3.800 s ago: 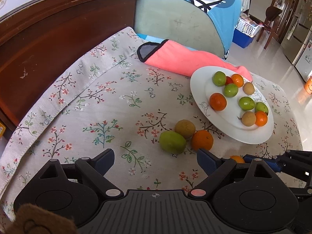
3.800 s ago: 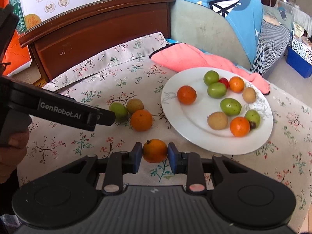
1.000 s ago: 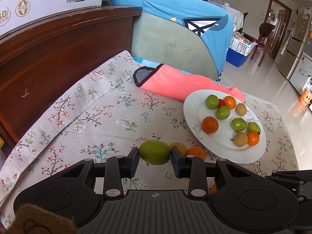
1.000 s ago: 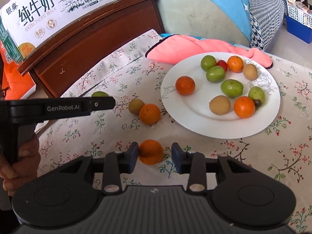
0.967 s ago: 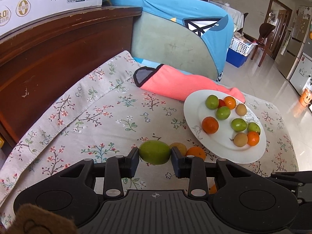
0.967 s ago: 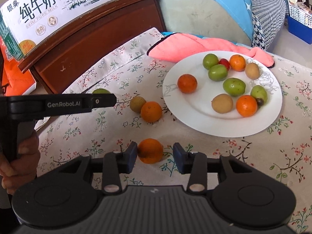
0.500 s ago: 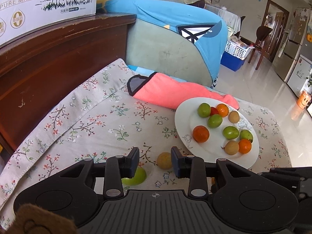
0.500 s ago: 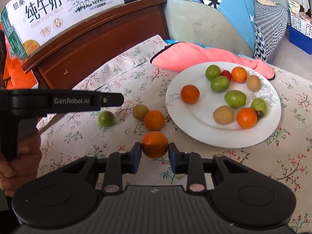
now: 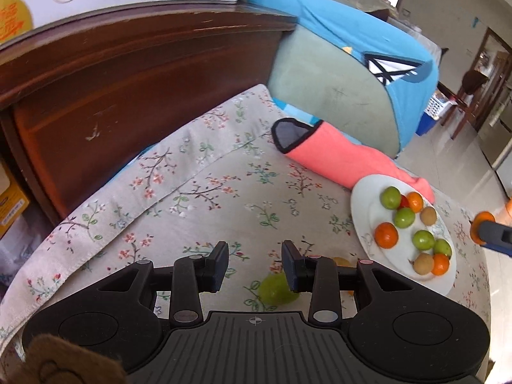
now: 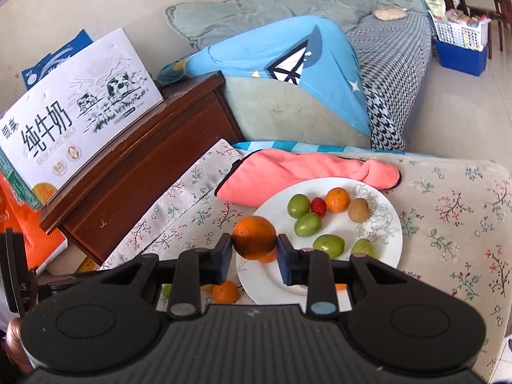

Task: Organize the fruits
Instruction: 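Carry the green fruit with the left tool while the right tool carries the orange to the plate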

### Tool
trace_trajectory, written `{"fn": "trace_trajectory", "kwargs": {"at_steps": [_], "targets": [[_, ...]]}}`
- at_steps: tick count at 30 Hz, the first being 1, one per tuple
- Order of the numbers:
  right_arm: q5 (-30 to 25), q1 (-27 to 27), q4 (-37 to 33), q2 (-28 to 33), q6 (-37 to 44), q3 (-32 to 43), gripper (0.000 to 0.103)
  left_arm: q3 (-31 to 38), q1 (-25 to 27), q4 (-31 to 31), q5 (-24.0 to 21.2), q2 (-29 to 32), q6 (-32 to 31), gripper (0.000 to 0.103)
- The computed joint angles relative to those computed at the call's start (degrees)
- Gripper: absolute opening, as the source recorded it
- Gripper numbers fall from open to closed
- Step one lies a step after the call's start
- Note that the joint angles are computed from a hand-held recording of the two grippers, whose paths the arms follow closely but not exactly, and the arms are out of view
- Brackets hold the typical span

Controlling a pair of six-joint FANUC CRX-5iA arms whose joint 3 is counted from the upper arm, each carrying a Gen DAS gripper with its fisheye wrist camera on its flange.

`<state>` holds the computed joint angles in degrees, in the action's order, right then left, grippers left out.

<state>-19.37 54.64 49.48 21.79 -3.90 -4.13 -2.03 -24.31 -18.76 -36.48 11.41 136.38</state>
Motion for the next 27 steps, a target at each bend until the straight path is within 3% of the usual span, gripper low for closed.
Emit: {"fn": "trace_trajectory", "kwargs": {"at_steps": [4, 9, 14, 17, 19, 27], "targets": [[0.02, -0.13, -3.99, 0.37, 0.42, 0.76, 0.030, -1.13, 0.67, 4.93, 1.38, 0.79, -5.15, 0.036], [-0.76, 0.13, -5.00, 0.80, 0.32, 1.29, 0.030, 1.44, -1.73, 1.95, -0.63, 2.67, -6.39, 0.046], [-1.91, 0.50, -7.51, 1.50, 2.82, 2.63, 0.030, 4.02, -3.33, -0.35, -3.51, 4.82, -6.58, 0.046], [-2.43, 0.65, -8.84, 1.97, 4.62, 3.56, 0.030, 5.27, -3.84, -1.51, -5.46, 5.92, -5.47, 0.042], [-2.55, 0.61, -9.59, 2.11, 5.10, 3.84, 0.030, 4.77, -3.66, -0.54, -4.71, 6.03, -5.92, 0.032], [-2.40, 0.00, -7.32, 1.70, 1.97, 2.66, 0.030, 4.89, -4.68, -2.88, -3.98, 5.49, -3.64, 0.032]]}}
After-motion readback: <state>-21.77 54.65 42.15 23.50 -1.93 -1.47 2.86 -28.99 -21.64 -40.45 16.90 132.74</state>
